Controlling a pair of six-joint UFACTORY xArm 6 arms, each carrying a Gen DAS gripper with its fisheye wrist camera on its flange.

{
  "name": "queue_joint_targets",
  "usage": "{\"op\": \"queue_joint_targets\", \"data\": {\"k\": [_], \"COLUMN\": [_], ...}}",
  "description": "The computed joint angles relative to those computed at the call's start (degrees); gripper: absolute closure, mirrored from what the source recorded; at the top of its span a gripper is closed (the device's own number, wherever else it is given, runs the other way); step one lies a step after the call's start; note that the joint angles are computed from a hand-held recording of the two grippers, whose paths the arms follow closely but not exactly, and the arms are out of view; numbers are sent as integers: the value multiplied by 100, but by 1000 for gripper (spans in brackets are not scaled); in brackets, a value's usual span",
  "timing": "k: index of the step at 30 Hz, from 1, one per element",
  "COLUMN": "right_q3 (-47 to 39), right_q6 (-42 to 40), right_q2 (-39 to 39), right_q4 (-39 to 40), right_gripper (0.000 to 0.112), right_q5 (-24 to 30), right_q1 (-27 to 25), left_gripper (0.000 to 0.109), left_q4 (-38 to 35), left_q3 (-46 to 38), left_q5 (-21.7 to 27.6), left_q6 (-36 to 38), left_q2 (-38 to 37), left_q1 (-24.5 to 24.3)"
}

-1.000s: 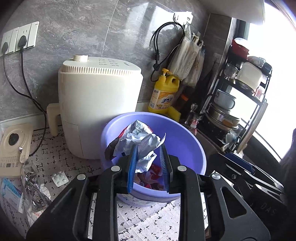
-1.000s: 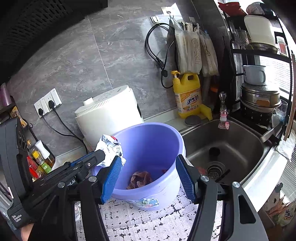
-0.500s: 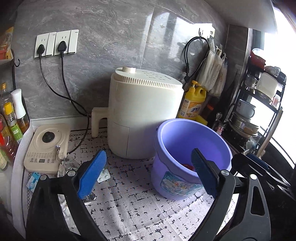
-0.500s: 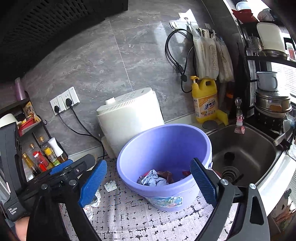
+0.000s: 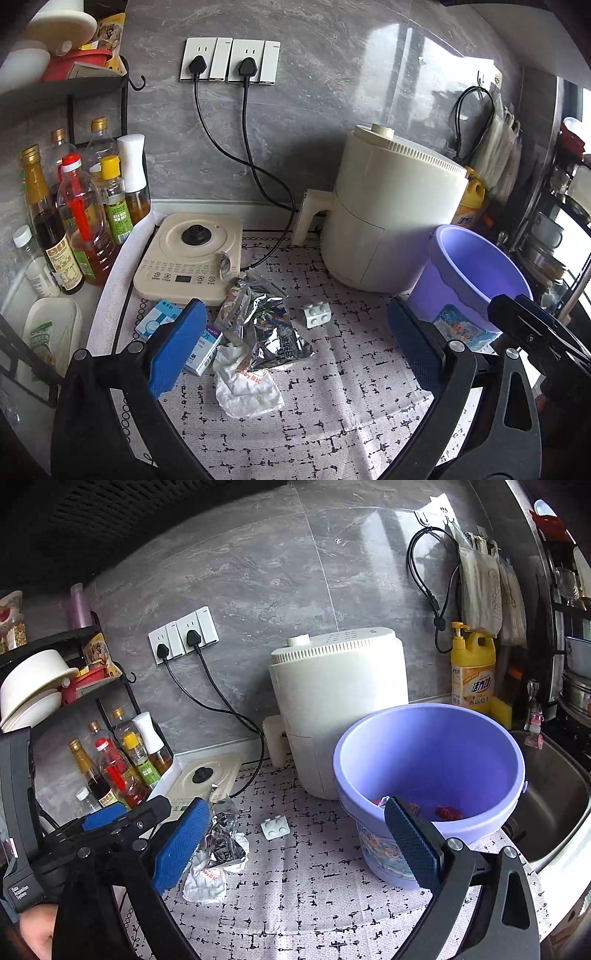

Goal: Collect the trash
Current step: 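Grasp the white printed plastic bag with the left tool while the right tool approaches the foil bag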

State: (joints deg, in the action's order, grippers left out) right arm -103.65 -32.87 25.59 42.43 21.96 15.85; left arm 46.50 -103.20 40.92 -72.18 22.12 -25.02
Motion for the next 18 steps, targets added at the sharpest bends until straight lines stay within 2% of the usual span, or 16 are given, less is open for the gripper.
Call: {"op": "queue_joint_targets", "data": {"k": [4,12,14,16,18], "right_q3": [-11,157,166,198,214], "right_q6": [57,47,133,181,218], "right_q2": [81,154,196,226,260], "right_q4": [-69,-184,-249,-302,-378], "right_gripper": [28,28,26,18,17], "right_q5": [168,311,385,422,437], "right_q1": [89,230,229,227,231], "left_gripper": [12,12,12,12,12], "left_q4": [104,-89,-180,-270,-340], "left_q3": [617,1409,1496,1556,1576], "left_q5": [47,-14,-48,-100,-119], "left_q6": [-253,-471,-480,-456,-442], "left_q2": [-373,-664,-647,-609,-541], "left_q1": [54,140,162,183,203]}}
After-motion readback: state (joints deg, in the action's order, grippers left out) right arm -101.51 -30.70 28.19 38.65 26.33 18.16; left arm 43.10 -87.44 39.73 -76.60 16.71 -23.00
